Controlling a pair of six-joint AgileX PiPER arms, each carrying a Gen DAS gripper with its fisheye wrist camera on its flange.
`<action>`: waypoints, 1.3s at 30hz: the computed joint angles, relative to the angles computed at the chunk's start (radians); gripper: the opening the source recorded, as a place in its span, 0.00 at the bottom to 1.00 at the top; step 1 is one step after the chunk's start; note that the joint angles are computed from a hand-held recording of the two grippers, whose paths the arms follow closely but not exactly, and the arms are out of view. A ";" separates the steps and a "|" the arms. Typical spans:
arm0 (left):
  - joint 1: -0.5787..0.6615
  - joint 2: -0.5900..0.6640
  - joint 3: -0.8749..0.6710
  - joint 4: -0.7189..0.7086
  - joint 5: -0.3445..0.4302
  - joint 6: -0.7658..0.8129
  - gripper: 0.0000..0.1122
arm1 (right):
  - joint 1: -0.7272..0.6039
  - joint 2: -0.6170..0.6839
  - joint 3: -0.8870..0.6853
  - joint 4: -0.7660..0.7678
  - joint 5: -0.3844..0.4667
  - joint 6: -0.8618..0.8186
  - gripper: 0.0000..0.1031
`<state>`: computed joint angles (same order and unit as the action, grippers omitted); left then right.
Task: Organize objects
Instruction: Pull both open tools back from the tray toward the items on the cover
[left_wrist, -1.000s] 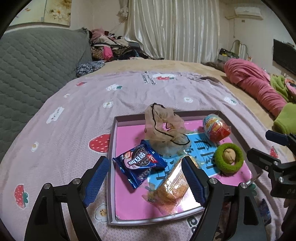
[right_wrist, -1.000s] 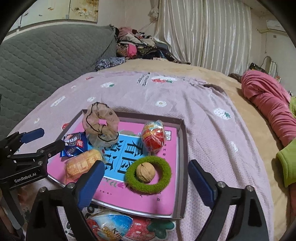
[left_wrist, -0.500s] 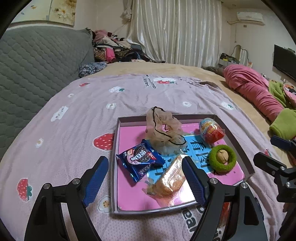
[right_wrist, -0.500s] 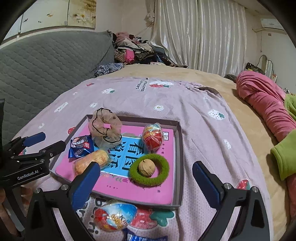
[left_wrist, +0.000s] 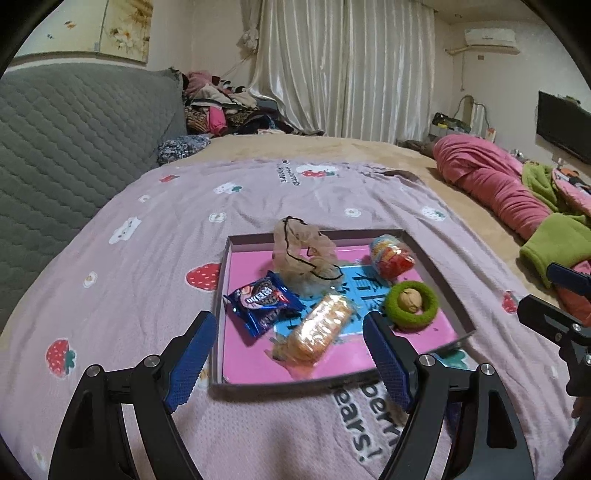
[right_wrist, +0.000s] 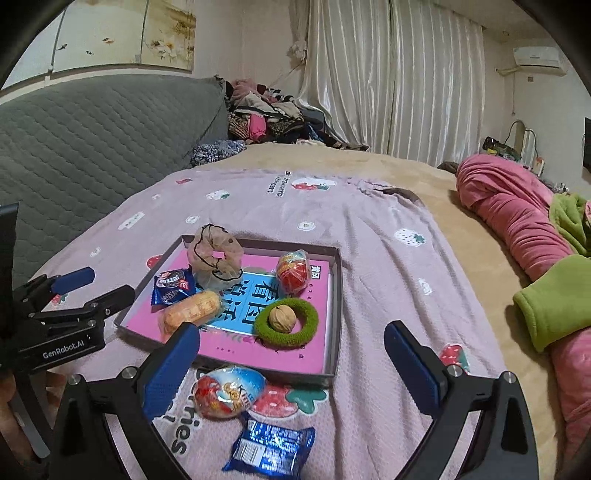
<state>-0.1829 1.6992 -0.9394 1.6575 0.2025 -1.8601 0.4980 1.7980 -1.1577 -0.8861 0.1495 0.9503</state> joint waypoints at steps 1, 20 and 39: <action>-0.006 -0.010 0.011 0.008 0.002 -0.010 0.74 | 0.000 -0.013 0.013 -0.015 -0.003 0.018 0.98; -0.165 -0.286 0.198 -0.407 0.163 0.319 0.73 | 0.068 -0.283 0.208 0.034 0.063 -0.024 0.98; -0.475 -0.609 0.278 -0.664 0.513 0.486 0.74 | 0.224 -0.547 0.379 0.043 0.227 0.036 0.99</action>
